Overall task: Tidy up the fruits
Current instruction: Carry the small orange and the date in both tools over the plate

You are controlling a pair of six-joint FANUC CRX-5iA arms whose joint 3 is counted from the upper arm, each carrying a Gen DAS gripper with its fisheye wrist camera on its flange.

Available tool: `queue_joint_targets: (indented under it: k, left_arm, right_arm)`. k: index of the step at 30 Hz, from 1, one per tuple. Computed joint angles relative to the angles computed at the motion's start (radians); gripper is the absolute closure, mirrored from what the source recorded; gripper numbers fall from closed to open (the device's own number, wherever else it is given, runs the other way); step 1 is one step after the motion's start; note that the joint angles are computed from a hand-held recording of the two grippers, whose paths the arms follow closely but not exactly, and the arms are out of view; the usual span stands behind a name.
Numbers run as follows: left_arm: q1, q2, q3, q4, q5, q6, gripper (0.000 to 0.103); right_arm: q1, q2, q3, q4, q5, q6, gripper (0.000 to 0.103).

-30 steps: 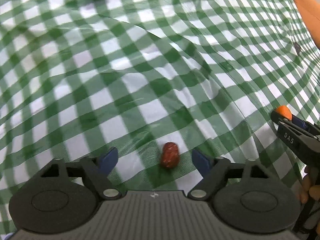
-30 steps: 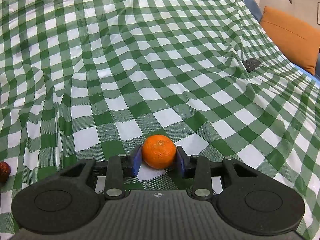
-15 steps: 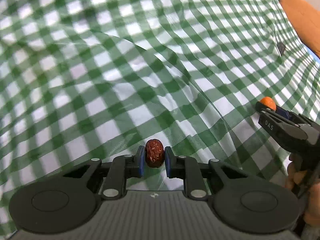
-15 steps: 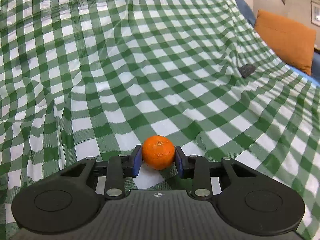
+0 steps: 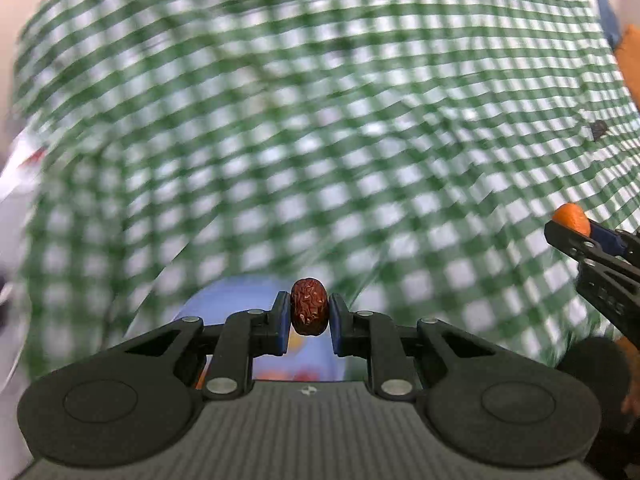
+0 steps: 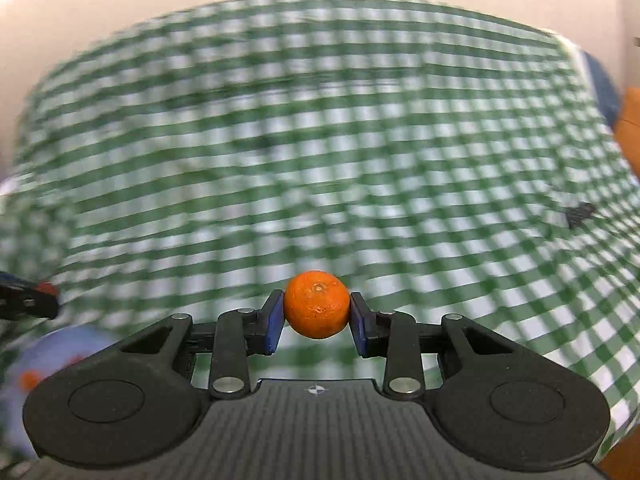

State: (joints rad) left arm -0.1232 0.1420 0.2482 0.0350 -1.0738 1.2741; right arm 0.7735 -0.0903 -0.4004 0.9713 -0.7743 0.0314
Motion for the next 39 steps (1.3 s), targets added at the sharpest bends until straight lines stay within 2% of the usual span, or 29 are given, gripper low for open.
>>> queue_joint_targets:
  k: [5,10,13,21,27,39]
  left_arm:
    - [0.11,-0.188,-0.178,0.01,0.0,-0.009,0.081]
    - [0.223,-0.326,-0.312,0.05,-0.015,-0.041,0.081]
    - [0.282,-0.382,-0.376,0.082,-0.018,-0.068,0.081]
    - [0.395,-0.452,-0.464,0.187,-0.005,-0.116,0.081]
    - [0.407,-0.463,-0.483,0.221,0.004,-0.141,0.081]
    - [0.378,-0.443,-0.471,0.195,-0.002,-0.111,0.081]
  right_arm:
    - [0.159,-0.015,0.096,-0.148,-0.001,0.136,0.067]
    - [0.3,0.016,0.18,-0.253,-0.026,0.292,0.067]
    - [0.349,0.042,0.228,-0.319,-0.049,0.395,0.067]
    - [0.384,0.094,0.326,-0.354,-0.117,0.491,0.067]
    - [0.393,0.088,0.324,-0.354,-0.135,0.495,0.067]
    - [0.379,0.084,0.313,-0.374,-0.125,0.502,0.067]
